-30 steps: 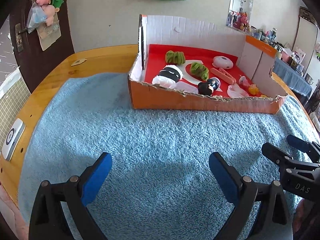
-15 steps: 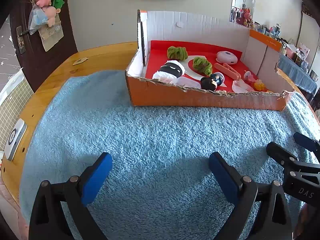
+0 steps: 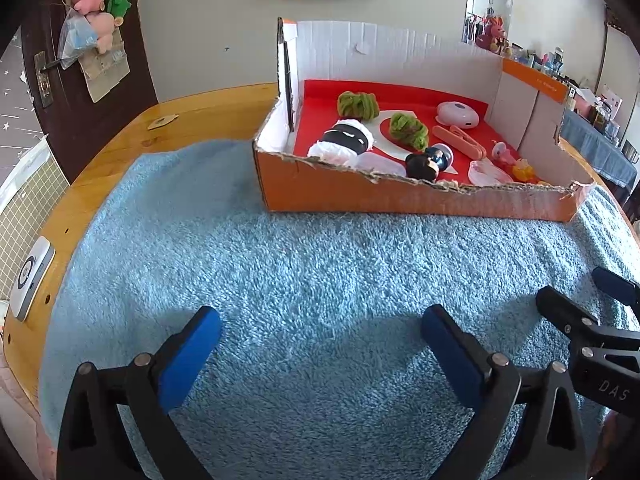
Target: Organize objects
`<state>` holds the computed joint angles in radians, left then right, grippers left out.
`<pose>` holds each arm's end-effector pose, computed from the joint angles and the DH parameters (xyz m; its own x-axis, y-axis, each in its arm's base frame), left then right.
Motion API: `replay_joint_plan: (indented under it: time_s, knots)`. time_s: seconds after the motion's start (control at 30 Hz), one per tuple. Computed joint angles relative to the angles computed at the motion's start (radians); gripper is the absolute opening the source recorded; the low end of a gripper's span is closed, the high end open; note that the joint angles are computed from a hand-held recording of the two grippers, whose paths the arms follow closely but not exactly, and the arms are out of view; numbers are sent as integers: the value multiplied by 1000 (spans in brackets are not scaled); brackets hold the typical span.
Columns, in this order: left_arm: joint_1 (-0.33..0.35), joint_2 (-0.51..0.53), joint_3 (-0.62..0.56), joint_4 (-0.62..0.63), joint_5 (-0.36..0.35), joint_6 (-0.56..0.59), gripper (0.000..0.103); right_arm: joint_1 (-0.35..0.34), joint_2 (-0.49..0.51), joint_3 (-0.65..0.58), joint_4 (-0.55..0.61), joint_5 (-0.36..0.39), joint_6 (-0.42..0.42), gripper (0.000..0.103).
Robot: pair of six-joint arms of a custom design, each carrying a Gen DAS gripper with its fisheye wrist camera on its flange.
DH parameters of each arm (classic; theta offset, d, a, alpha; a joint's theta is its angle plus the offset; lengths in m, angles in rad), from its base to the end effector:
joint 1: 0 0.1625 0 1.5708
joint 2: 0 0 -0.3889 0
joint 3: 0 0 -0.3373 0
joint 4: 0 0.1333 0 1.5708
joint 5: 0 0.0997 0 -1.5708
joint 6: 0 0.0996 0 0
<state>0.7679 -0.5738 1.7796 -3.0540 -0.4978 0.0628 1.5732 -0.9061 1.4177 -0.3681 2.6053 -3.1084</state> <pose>-0.2465 -0.5450 0.0401 -0.4604 0.2179 -0.8606 0.7222 0.6557 -0.2203 0.0491 -0.5700 0.1975 -0.5127 0.8538 0.0900 0.0167 0.1147 -0.9933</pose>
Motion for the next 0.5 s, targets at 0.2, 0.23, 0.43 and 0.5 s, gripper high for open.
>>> replay_joint_plan:
  time_s: [0.2,0.23,0.43,0.5]
  knots:
    - [3,-5,1,4,-10,-2,103,1,-4,8,11,-1,12,103]
    - [3,-5,1,4,-10,-2,103,1,-4,9,7,2,11,103]
    - [3,-8,4,7,-11,-1,103,1,-6,15,-3,16,28,103]
    - [4,-9,4,8,-10,-3,103,1,-8,20,-6,17,26,103]
